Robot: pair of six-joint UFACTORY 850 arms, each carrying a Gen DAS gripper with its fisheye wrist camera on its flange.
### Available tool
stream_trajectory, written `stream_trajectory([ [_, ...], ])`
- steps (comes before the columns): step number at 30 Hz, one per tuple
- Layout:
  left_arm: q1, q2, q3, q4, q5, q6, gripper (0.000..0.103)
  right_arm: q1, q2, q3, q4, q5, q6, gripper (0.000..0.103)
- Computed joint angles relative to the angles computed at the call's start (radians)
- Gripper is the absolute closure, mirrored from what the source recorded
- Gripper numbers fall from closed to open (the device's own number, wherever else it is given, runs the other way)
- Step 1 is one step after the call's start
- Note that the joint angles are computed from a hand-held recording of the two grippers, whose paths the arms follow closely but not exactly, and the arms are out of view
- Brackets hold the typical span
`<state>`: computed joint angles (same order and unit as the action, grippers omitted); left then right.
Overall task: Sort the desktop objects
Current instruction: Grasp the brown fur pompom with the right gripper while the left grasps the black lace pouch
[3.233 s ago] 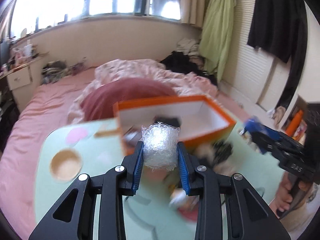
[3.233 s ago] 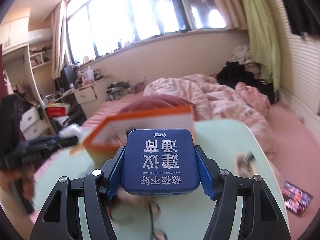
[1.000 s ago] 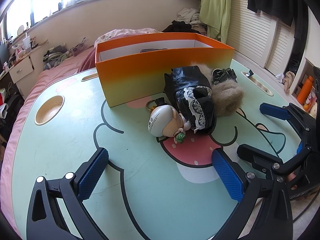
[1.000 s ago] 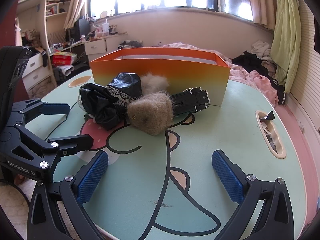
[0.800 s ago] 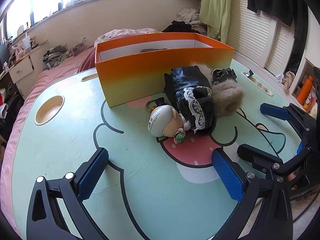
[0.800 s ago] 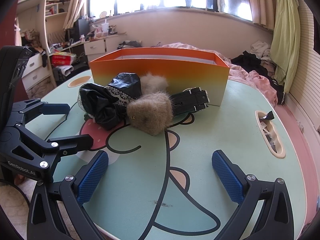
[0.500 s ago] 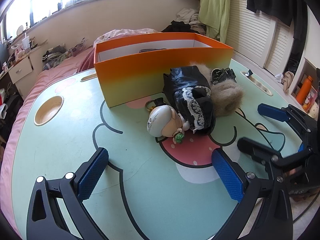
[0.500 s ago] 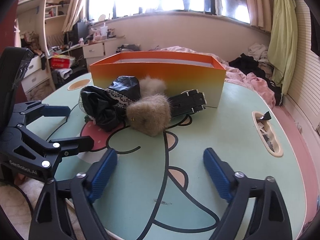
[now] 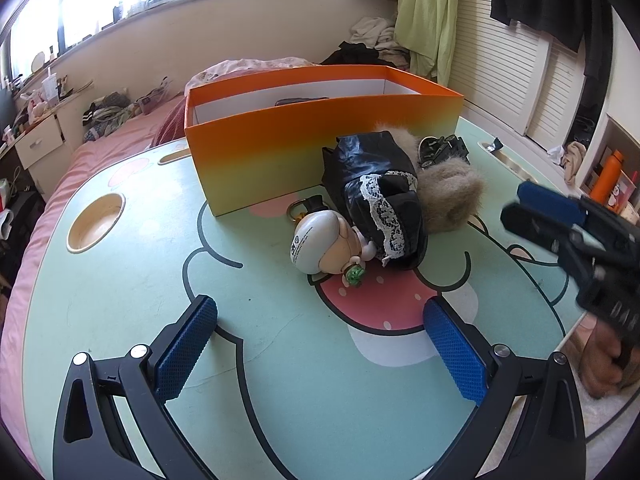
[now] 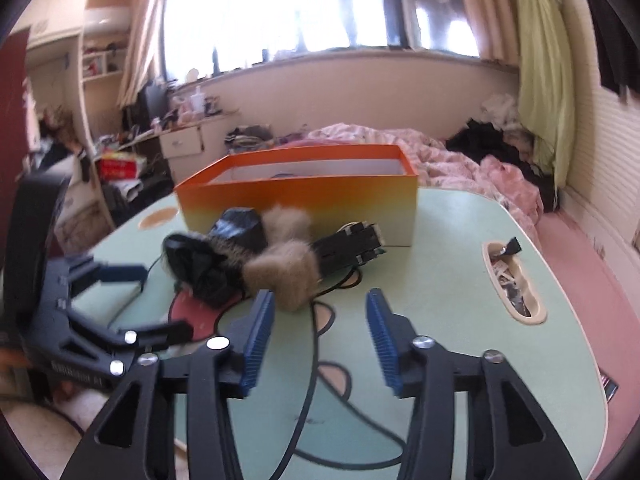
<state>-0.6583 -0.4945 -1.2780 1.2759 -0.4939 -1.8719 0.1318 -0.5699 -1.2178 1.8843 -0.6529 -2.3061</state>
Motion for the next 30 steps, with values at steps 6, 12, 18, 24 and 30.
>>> stream_trajectory([
  [6,-0.001,0.0,0.0,0.0,-0.001,-0.002,0.001,0.024,-0.026,-0.09,-0.204,0.025,0.271,0.043],
  [12,-0.001,-0.002,-0.002,0.001,-0.001,-0.003,0.001,0.078,-0.078,-0.191,-0.477,0.081,0.569,0.046],
  [18,-0.006,0.01,0.013,0.094,0.011,-0.093,0.001,0.043,-0.068,-0.159,-0.443,-0.001,0.514,0.069],
  [24,-0.046,0.023,-0.014,0.296,-0.082,-0.186,0.001,-0.018,-0.007,-0.073,-0.231,-0.082,0.333,0.069],
  [30,0.016,-0.098,-0.224,0.014,-0.015,0.177,0.011,-0.041,0.03,-0.044,-0.148,-0.106,0.263,0.069],
])
